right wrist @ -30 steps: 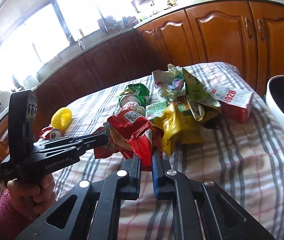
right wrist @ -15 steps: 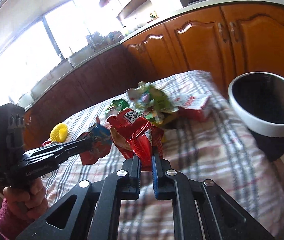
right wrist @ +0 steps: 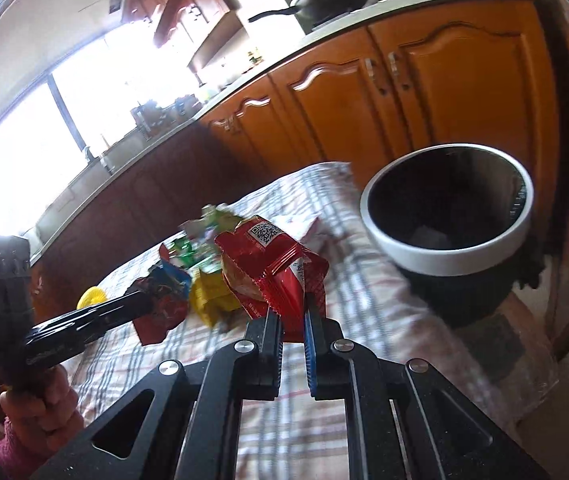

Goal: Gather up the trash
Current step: 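Carry both wrappers over the bin and open both tools to drop them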

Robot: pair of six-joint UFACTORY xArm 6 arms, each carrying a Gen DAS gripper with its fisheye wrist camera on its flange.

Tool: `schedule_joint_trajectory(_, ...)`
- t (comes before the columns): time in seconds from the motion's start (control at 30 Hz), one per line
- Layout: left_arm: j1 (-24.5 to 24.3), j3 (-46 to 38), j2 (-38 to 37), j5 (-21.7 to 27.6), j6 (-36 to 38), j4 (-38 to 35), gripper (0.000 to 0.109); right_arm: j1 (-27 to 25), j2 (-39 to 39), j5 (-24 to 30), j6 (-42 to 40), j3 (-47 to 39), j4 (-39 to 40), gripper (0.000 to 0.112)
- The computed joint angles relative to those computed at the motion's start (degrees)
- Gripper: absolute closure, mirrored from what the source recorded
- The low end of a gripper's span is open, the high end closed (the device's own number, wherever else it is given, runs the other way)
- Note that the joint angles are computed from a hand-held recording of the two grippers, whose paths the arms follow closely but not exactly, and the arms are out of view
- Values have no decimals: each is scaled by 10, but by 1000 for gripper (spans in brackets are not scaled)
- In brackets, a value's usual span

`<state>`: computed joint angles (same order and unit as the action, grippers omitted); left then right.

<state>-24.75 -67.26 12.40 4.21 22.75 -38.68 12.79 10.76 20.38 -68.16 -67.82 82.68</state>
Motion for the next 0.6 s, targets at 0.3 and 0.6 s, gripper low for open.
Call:
schedule_joint_trajectory(0.3, -9, -103, 80, 30, -109, 136, 99, -41, 24, -26, 46, -30, -42, 103)
schedule_joint_trajectory(0.6, -13, -221, 158, 77, -132, 168, 99, -60, 55, -41, 87, -70, -90, 103)
